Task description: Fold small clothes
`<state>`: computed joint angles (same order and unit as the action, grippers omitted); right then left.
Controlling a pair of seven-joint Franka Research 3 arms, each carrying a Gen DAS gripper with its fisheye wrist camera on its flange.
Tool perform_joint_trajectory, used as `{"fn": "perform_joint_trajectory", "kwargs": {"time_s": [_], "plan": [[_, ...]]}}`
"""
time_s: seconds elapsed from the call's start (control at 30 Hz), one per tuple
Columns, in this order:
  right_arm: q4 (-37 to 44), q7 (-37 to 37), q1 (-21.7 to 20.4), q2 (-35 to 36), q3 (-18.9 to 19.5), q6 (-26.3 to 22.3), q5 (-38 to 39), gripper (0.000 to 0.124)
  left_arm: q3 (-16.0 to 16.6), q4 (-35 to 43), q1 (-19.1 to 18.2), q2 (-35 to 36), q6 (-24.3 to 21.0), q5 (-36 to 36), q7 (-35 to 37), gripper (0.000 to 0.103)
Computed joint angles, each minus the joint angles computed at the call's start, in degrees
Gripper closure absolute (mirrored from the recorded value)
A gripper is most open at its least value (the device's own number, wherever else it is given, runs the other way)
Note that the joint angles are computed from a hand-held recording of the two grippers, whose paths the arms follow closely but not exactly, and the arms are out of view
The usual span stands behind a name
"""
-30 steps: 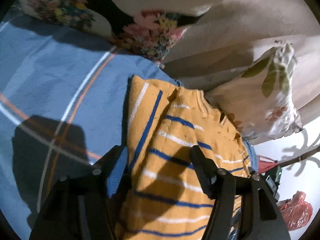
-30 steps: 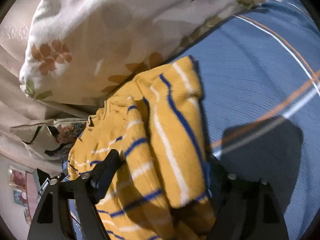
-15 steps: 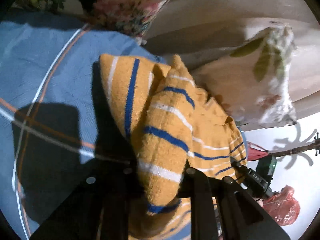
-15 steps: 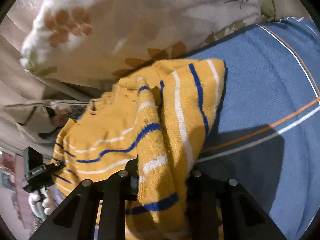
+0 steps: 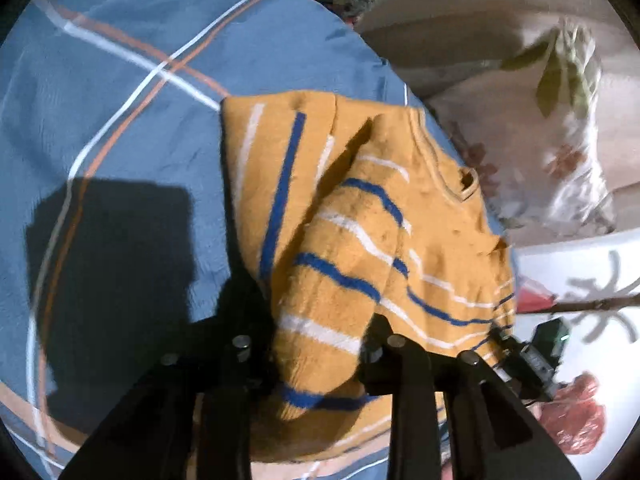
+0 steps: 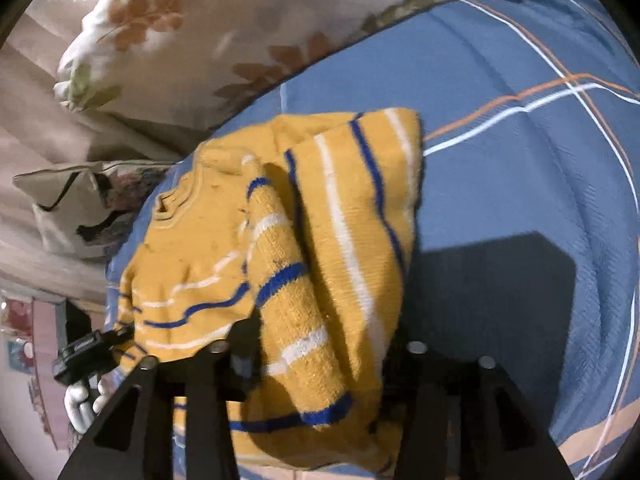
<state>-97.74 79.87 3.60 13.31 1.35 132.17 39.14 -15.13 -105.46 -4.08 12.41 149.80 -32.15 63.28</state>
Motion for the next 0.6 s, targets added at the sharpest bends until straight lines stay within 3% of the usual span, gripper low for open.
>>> {"fn": "perform_joint_trajectory", "kwargs": {"time_s": [0.13, 0.27, 0.4, 0.6], "plan": [[-4.60, -2.42, -0.70, -6.09, -0.94, 3.19, 1.11, 0.070, 0.28, -5.27, -0.74, -5.51, 4.43, -0.26, 0.55, 0.074], [-8.74, -3.49, 1.21, -11.54, -1.46, 13.14, -4.30, 0.068, 2.02, -10.24, -2.70, -10.60, 7.24, 3.61, -2.91, 0.064], [-5.15, -12.48, 2.09, -9.46, -0.92, 5.80, 3.49, 0.068, 2.97, -13.58, -4.66, -12.57, 9.17, 5.72, -6.50, 0.062], [0.13, -7.96, 3.26, -1.21, -0.38, 4.53, -3.21, 0.070, 3.45, -15.98, -6.09, -13.19, 9.25, 18.75, -20.50, 0.046]]}}
